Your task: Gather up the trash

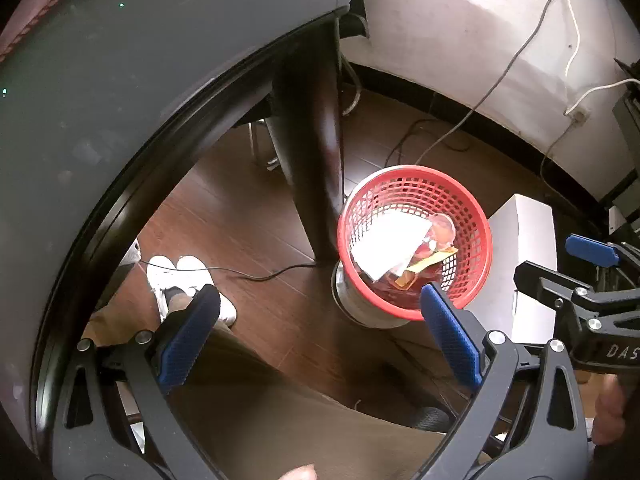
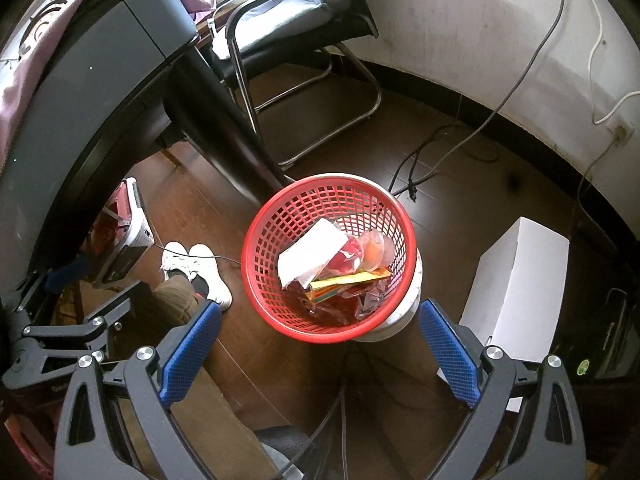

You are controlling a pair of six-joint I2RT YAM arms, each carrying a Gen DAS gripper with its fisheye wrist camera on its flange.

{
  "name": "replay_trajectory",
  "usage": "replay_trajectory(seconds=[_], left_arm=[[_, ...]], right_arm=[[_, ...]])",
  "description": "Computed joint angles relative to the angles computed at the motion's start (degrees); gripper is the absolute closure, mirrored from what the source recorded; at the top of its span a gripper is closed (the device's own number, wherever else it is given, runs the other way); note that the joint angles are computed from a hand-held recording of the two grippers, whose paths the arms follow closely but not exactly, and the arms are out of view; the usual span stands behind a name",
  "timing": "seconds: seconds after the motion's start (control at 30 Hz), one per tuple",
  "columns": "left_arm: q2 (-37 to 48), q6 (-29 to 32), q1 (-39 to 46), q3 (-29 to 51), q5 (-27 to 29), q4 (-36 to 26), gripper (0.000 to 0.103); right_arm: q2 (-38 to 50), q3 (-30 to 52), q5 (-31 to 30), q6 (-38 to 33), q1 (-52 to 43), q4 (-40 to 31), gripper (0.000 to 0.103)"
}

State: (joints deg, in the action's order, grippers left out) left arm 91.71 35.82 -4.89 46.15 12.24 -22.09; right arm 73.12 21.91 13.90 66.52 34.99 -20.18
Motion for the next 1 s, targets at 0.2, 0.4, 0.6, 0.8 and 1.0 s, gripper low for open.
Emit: replay_trajectory(seconds=[0.2, 0.4, 0.6, 0.8, 1.0], left_arm=[[-0.3, 0.0, -0.3, -0.2, 0.4, -0.4, 0.007], [-0.3, 0.3, -0.1, -0.2, 0.8, -0.7, 0.007], [-0.7, 0.3, 0.1, -0.4, 1.0, -0.2, 0.007], [-1.4, 0.2, 0.0, -1.1, 0.7, 0.2, 0.007], [-1.1, 0.0, 0.2, -0.8, 0.7, 0.2, 0.007]], right_arm=[[0.0, 0.2, -0.2, 0.2, 0.2, -0.2, 0.006], [0.4, 0.5, 0.1, 0.6, 0.6, -0.5, 0.006], [0.2, 0.4, 0.0, 0.3, 0.4, -0.5, 0.006], [-0.3, 0.3, 0.3, 0.4, 0.4, -0.7, 0.006], [-0.5, 0.2, 0.3, 0.6, 0.5, -0.8, 0.006]])
